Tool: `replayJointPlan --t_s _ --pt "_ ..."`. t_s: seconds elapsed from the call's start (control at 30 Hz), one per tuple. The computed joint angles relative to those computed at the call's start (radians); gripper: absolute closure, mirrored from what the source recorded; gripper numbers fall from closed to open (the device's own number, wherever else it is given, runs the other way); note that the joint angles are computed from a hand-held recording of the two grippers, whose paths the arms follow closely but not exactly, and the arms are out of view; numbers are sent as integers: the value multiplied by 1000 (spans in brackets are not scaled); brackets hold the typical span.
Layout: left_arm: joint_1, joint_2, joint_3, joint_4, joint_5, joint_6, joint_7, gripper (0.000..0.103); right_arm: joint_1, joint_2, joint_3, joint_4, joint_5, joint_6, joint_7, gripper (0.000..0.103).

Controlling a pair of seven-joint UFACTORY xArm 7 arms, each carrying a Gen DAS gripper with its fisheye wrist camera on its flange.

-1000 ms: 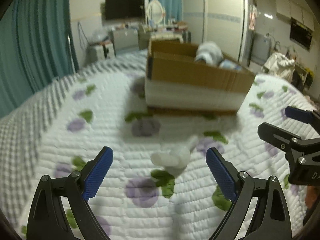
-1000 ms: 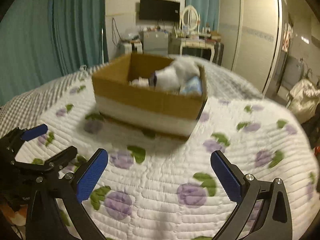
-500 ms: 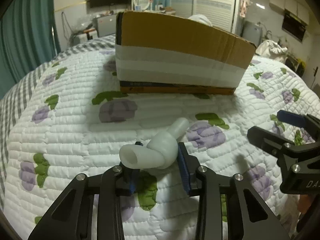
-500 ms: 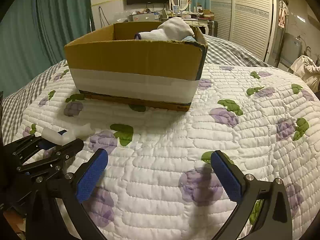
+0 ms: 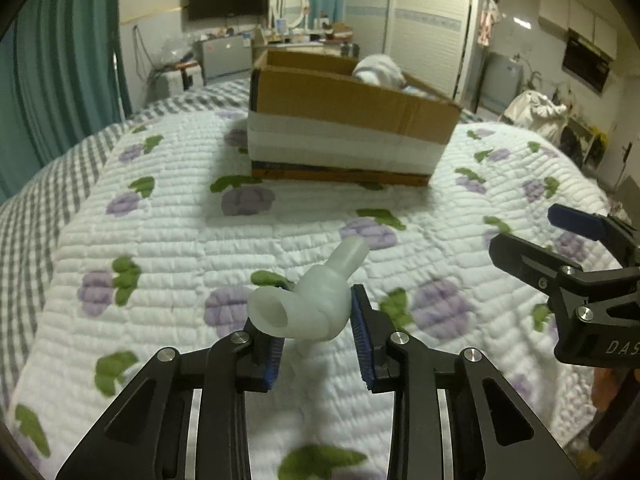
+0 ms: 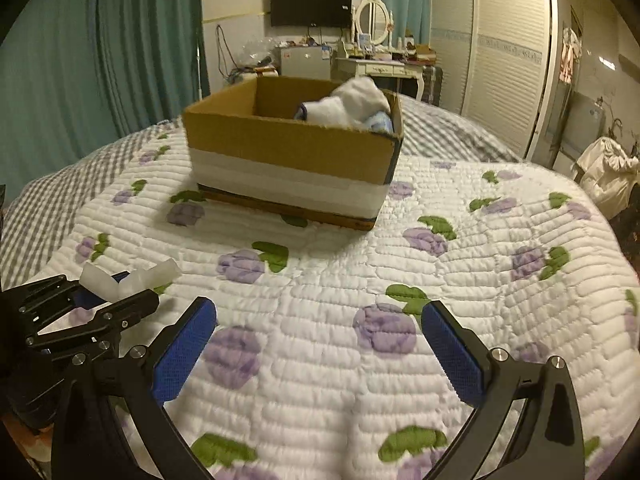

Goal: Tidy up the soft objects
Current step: 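Grasp the white plastic piece on the quilt with the left tool, then carry the white plastic piece into the box and open the left tool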

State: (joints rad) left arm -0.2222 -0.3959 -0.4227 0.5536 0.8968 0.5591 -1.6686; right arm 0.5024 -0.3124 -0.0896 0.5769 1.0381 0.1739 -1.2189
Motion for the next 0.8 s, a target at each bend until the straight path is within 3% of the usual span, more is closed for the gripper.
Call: replayJointPlan --t_s 0.23,0.43,0.63,0.8 --pt "-67 -88 -44 13 -108 103 46 73 -71 -236 -13 -119 -192 119 157 0" --pt "-80 -139 -91 53 -150 176 76 73 -70 -354 -76 -156 -298 180 231 0" --pt "-43 -160 -107 134 -118 216 145 73 -44 -325 -118 -50 -356 218 286 0" --pt "31 -134 -97 208 -29 189 195 73 -14 -248 -134 105 -336 230 271 0"
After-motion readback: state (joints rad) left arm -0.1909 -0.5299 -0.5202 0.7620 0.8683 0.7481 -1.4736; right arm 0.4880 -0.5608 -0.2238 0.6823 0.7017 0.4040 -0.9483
